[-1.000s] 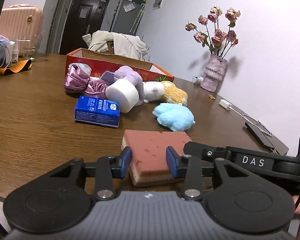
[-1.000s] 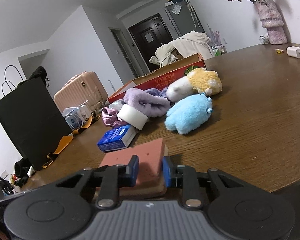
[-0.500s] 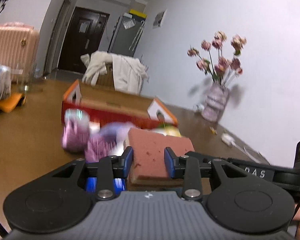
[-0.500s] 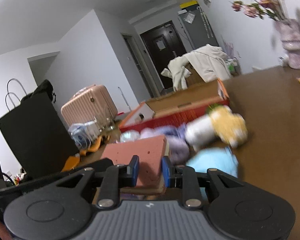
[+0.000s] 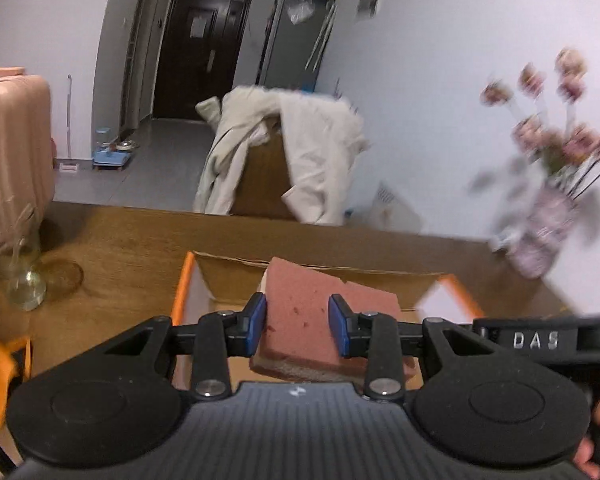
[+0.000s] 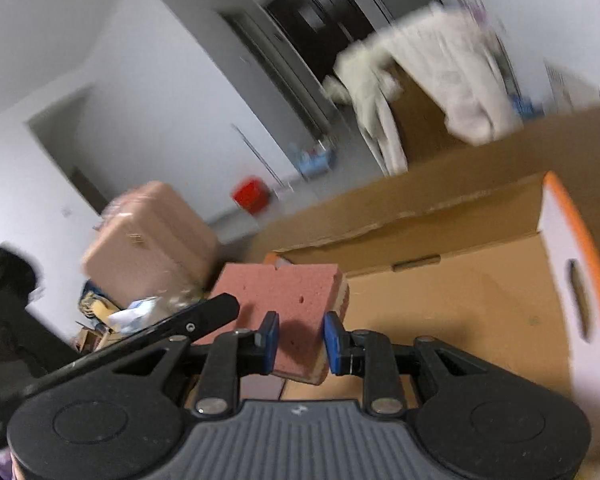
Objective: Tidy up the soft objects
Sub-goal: 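Lift the pink sponge with the right gripper and carry it over the cardboard box, then lower the sponge into the box, open the right gripper and withdraw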
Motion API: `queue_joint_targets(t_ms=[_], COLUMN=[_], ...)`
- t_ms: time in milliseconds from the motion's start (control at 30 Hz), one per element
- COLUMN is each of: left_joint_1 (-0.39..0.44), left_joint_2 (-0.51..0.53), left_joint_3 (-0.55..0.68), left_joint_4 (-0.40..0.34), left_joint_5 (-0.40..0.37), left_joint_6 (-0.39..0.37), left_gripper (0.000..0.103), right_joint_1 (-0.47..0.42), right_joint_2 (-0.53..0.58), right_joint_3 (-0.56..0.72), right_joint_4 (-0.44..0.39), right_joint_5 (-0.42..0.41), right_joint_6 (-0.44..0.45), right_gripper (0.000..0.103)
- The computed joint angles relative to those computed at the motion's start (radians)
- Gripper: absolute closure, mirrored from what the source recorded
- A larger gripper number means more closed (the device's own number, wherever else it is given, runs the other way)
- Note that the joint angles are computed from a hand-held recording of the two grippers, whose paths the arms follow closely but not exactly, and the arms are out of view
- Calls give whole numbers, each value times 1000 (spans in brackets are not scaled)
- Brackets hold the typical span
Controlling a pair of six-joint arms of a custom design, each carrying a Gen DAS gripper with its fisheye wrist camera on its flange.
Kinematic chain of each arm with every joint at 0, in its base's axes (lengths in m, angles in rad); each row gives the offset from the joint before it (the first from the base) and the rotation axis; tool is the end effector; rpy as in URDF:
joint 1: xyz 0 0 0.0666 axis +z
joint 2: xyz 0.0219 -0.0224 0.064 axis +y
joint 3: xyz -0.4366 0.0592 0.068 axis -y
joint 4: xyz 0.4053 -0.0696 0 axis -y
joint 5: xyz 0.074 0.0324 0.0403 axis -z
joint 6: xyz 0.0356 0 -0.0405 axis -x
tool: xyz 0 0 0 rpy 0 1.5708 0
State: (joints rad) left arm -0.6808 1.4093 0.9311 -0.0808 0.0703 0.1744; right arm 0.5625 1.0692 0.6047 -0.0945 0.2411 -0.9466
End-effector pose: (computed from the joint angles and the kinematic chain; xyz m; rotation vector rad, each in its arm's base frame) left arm 0.3645 -0.2990 0.3277 0.5881 2.1030 -0.5714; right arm 0.2804 0.1663 0.3068 0.5582 2.1063 0.6331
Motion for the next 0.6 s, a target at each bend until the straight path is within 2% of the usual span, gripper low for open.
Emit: queue_joint_targets(t_ms=[67,133,167,233,300,333,400,467,600], left_joint_1=[10,8,3,6,15,22,32,37,34], left_joint_2=[81,136,153,180,215,227,232,225,175], left_joint_3=[67,116,123,131,172,187,190,182,158], left_joint_4=[-43,-78,-65,-46,-105,-130,-132,-118,-112], left_joint_5=[-25,-54,-71,-83,-59,-44,-24,-20,-35], left_joint_6=[-2,-9,-38,-89,-99,-94,-86,-96,-117], left_gripper=[69,68,64,64,61,61,57,47,46], right_joint_1=[-91,-129,-141,-162,-182,-188,-198,-200,-187], right_joint_2=[98,185,213,268,306,320,339,348,320], right_joint_3=[29,63,73,89,100,103,108,110,117], right_joint_4=[47,61,68,91,97,102,100,97,58], right_joint_5=[-111,-138,-143,-159,-177,-184,-207,-217,-176], right_joint_6=[-4,1,14,20,5,-1,-16,-9,13], right_gripper=[79,79,79,79,79,79,79,78,78])
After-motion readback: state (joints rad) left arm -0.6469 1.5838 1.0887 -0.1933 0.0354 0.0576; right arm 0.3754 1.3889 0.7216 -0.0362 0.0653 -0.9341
